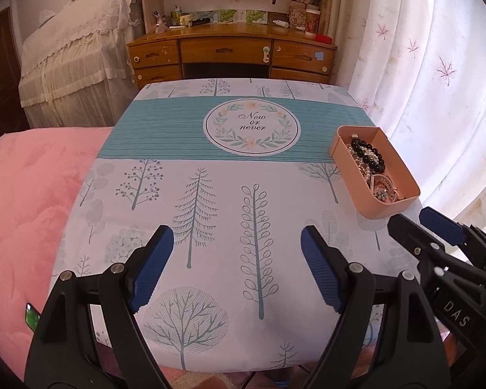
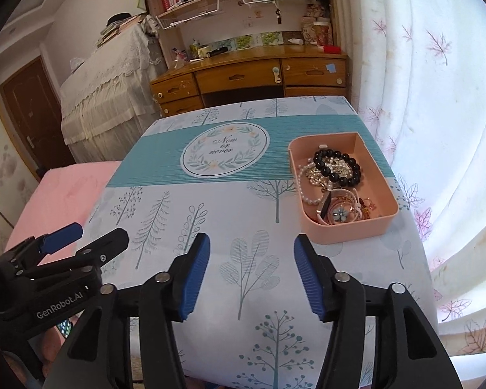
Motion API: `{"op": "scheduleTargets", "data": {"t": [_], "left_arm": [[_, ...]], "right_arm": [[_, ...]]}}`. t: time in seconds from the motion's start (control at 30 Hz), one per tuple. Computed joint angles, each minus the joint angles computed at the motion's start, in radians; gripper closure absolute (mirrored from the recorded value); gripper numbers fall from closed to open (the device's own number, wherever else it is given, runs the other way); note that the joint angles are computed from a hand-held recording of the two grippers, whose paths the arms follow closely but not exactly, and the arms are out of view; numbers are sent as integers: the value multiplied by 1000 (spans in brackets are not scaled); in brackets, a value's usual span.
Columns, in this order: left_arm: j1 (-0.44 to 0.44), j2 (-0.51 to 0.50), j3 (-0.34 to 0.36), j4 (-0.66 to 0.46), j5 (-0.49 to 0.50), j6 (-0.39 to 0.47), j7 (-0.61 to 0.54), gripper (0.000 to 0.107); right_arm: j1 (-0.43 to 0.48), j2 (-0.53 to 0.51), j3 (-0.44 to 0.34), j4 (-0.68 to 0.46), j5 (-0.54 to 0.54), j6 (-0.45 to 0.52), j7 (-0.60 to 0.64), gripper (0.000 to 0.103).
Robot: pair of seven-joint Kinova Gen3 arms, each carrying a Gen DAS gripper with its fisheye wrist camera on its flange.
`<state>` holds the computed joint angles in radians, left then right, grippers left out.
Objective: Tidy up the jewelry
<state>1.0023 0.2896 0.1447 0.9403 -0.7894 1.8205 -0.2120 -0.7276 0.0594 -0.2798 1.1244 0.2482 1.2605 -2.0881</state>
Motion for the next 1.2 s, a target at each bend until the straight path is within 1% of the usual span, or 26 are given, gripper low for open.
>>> {"op": "scheduleTargets", "data": {"t": [0.1,0.17,0.27,0.43,1.2], "left_arm": [[13,12,-2,-14,-17,12,-14,28],[20,17,-6,-23,-22,20,-21,28],[19,14,-11,-19,-16,16,-17,28],[21,13,-11,-21,-15,20,-13,28],[19,5,-5,-1,-15,22,8,28]], "right_arm": [[-24,0,-11,-5,39,11,-24,35],[-33,2,-16,-10,52,15,-34,32],[-49,4,-18,-18,70,29,-46,32],[-49,8,-12,-36,64,48,-34,32],[-47,17,-1,-47,47,61,-17,32]]}}
